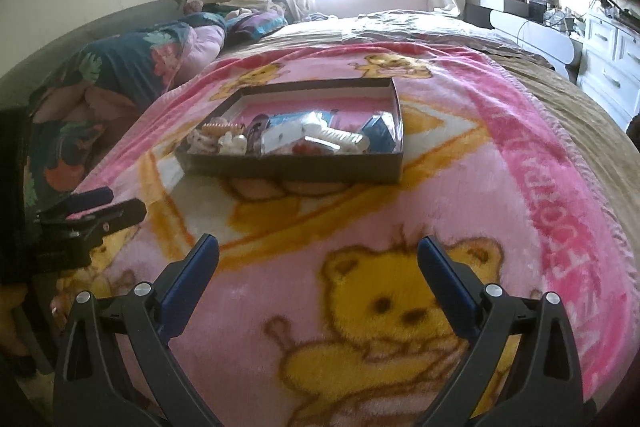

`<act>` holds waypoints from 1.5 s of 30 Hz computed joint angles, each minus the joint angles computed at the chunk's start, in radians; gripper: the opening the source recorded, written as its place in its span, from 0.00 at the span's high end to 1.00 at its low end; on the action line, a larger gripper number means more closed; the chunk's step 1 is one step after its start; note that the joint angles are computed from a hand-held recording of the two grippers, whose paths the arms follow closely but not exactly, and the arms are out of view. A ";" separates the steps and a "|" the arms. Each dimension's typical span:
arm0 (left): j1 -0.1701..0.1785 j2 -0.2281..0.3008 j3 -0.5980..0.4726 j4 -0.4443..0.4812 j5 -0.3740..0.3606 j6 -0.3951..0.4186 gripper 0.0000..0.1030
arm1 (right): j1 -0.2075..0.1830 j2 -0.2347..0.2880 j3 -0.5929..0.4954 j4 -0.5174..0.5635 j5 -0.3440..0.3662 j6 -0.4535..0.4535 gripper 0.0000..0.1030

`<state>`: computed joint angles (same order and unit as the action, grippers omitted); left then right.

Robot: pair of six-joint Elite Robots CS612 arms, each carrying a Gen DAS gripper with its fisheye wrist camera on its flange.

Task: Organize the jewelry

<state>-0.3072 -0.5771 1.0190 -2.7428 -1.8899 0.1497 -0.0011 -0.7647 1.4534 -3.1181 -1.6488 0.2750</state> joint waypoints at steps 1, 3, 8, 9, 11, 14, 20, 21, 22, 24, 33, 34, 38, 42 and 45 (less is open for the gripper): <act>0.000 -0.002 0.003 0.000 0.004 0.003 0.09 | 0.000 -0.001 0.003 -0.004 0.005 0.002 0.04; -0.001 -0.006 0.011 -0.008 0.011 0.002 0.09 | 0.003 -0.001 0.005 -0.004 0.009 -0.001 0.04; 0.001 -0.012 0.022 -0.013 0.010 -0.014 0.09 | 0.008 -0.003 0.007 -0.018 0.001 -0.005 0.04; 0.001 -0.013 0.025 -0.017 0.012 -0.016 0.09 | 0.008 -0.004 0.007 -0.020 -0.002 -0.008 0.04; 0.002 -0.016 0.029 -0.019 0.011 -0.020 0.09 | 0.009 -0.004 0.007 -0.020 -0.005 -0.011 0.04; 0.003 -0.017 0.031 -0.017 0.014 -0.027 0.09 | 0.008 -0.005 0.006 -0.018 0.001 -0.003 0.04; 0.003 -0.019 0.034 -0.018 0.018 -0.028 0.09 | 0.008 -0.006 0.006 -0.014 -0.005 0.003 0.04; 0.003 -0.019 0.035 -0.021 0.018 -0.026 0.09 | 0.007 -0.006 0.006 -0.009 0.000 0.003 0.04; 0.004 -0.020 0.036 -0.021 0.018 -0.027 0.09 | 0.007 -0.007 0.006 -0.007 0.002 0.003 0.04; 0.004 -0.020 0.036 -0.020 0.015 -0.027 0.09 | 0.008 -0.006 0.005 -0.007 0.002 0.000 0.04; 0.006 -0.027 0.043 -0.021 0.005 -0.034 0.09 | 0.009 -0.005 0.002 -0.001 -0.001 -0.006 0.04; 0.007 -0.027 0.043 -0.021 0.004 -0.035 0.09 | 0.009 -0.005 0.002 -0.001 -0.001 -0.006 0.04; 0.007 -0.027 0.044 -0.021 0.005 -0.033 0.09 | 0.009 -0.004 0.002 0.001 -0.004 -0.008 0.04; 0.008 -0.025 0.039 -0.016 -0.001 -0.035 0.09 | 0.009 -0.004 0.002 -0.001 -0.004 -0.010 0.04; 0.006 -0.027 0.039 -0.014 0.006 -0.035 0.09 | 0.010 -0.003 0.000 0.000 -0.004 -0.009 0.04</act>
